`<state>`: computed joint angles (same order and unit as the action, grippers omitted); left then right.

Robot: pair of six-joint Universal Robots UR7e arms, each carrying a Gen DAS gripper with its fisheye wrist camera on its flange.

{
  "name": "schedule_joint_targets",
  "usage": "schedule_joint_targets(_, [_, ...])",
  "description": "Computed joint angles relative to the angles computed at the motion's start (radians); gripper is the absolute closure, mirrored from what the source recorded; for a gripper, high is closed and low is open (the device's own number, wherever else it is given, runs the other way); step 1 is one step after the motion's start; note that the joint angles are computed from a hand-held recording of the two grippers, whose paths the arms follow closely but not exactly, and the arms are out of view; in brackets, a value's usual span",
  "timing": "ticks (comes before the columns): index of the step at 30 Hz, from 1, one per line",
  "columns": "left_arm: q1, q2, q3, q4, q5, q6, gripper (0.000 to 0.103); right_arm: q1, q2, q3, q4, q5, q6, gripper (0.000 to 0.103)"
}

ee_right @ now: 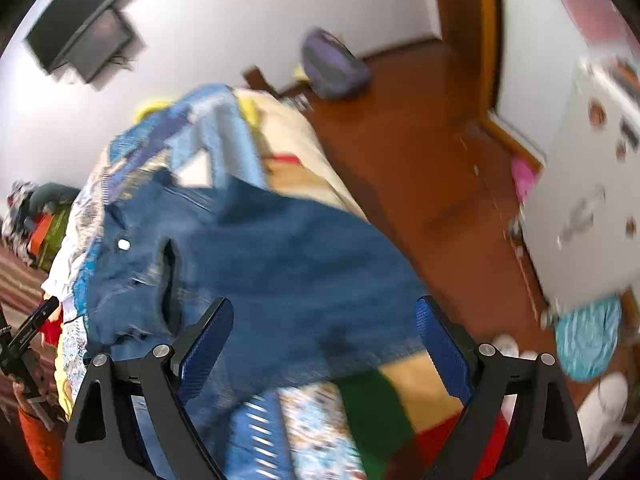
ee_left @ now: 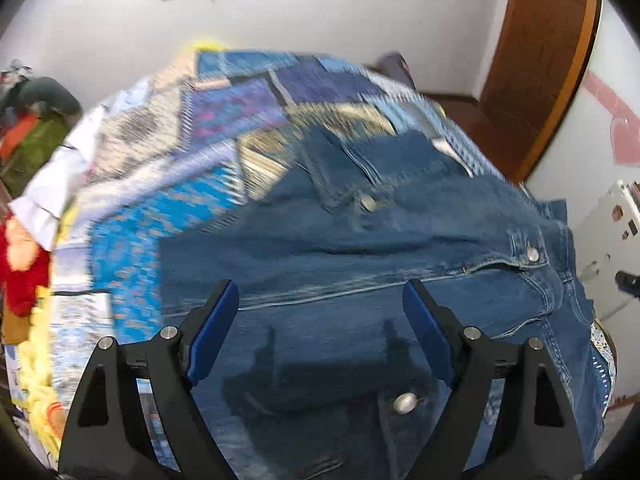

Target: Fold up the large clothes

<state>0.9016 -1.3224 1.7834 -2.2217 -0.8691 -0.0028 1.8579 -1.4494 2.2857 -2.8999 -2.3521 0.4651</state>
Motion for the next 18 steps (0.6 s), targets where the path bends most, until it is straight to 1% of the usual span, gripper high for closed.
schedule_joint_targets(2, [0.017, 0.043, -0.010, 0.017, -0.017, -0.030, 0.019, -0.060, -0.032, 0.038, 0.015, 0.054, 0.042, 0.012])
schedule_joint_targets(4, [0.029, 0.073, -0.019, 0.033, -0.031, -0.048, 0.019, -0.135, -0.062, 0.080, -0.015, 0.150, 0.059, 0.012])
schedule_joint_targets(6, [0.040, 0.110, -0.030, 0.047, -0.022, -0.044, 0.019, -0.209, -0.082, 0.113, -0.043, 0.252, 0.085, 0.012])
schedule_joint_targets(8, [0.048, 0.137, -0.038, 0.049, -0.003, -0.044, 0.019, -0.269, -0.080, 0.139, -0.103, 0.338, 0.088, 0.012])
schedule_joint_targets(10, [0.060, 0.149, -0.042, 0.019, -0.015, -0.051, 0.019, -0.289, -0.071, 0.146, -0.140, 0.358, 0.078, 0.012])
schedule_joint_targets(11, [0.066, 0.152, -0.048, 0.022, -0.033, -0.065, 0.019, -0.297, -0.062, 0.144, -0.155, 0.366, 0.069, 0.012])
schedule_joint_targets(13, [0.075, 0.156, -0.052, 0.011, -0.055, -0.072, 0.019, -0.305, -0.034, 0.136, -0.188, 0.368, 0.053, 0.016])
schedule_joint_targets(16, [0.078, 0.145, -0.026, -0.034, -0.063, -0.072, 0.018, -0.301, 0.013, 0.109, -0.221, 0.331, 0.060, 0.033])
schedule_joint_targets(18, [0.076, 0.140, -0.018, -0.043, -0.060, -0.070, 0.018, -0.292, 0.027, 0.083, -0.205, 0.299, 0.060, 0.060])
